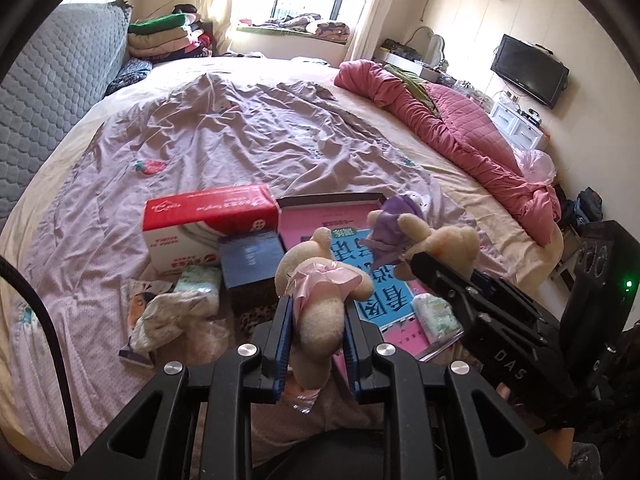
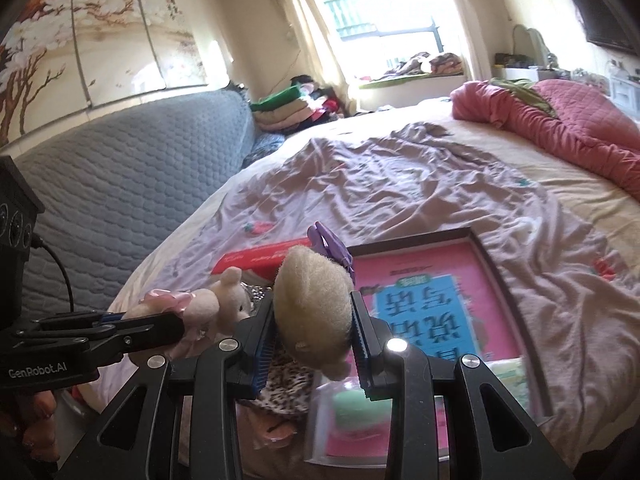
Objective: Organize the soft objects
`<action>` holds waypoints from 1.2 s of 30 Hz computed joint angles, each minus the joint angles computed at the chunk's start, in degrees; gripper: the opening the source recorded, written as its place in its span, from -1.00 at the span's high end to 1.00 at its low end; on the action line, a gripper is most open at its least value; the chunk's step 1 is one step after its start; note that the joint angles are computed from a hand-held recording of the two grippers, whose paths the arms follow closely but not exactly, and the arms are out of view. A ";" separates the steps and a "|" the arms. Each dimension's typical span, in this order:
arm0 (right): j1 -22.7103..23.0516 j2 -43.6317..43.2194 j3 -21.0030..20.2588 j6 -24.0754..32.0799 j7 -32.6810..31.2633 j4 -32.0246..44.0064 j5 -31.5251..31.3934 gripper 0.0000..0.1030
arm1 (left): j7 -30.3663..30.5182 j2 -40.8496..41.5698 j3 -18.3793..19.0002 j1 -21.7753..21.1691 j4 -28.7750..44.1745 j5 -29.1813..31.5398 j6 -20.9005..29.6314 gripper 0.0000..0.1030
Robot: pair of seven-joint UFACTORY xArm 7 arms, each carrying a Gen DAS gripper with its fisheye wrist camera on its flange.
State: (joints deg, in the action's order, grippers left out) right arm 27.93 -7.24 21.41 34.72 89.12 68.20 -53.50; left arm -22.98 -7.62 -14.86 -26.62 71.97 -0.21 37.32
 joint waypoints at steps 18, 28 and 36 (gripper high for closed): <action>-7.39 -9.21 3.35 -0.24 1.70 -7.71 3.62 0.32 | -2.94 9.20 -0.74 -3.77 7.04 6.82 -2.75 0.55; -10.11 -10.91 4.35 -1.72 1.88 -10.56 5.92 0.31 | -5.37 13.99 0.56 -5.80 9.93 11.51 -2.56 0.55; -11.62 -11.63 4.50 -3.26 1.74 -12.63 7.42 0.31 | -5.47 17.98 1.57 -7.48 12.19 12.84 -1.80 0.55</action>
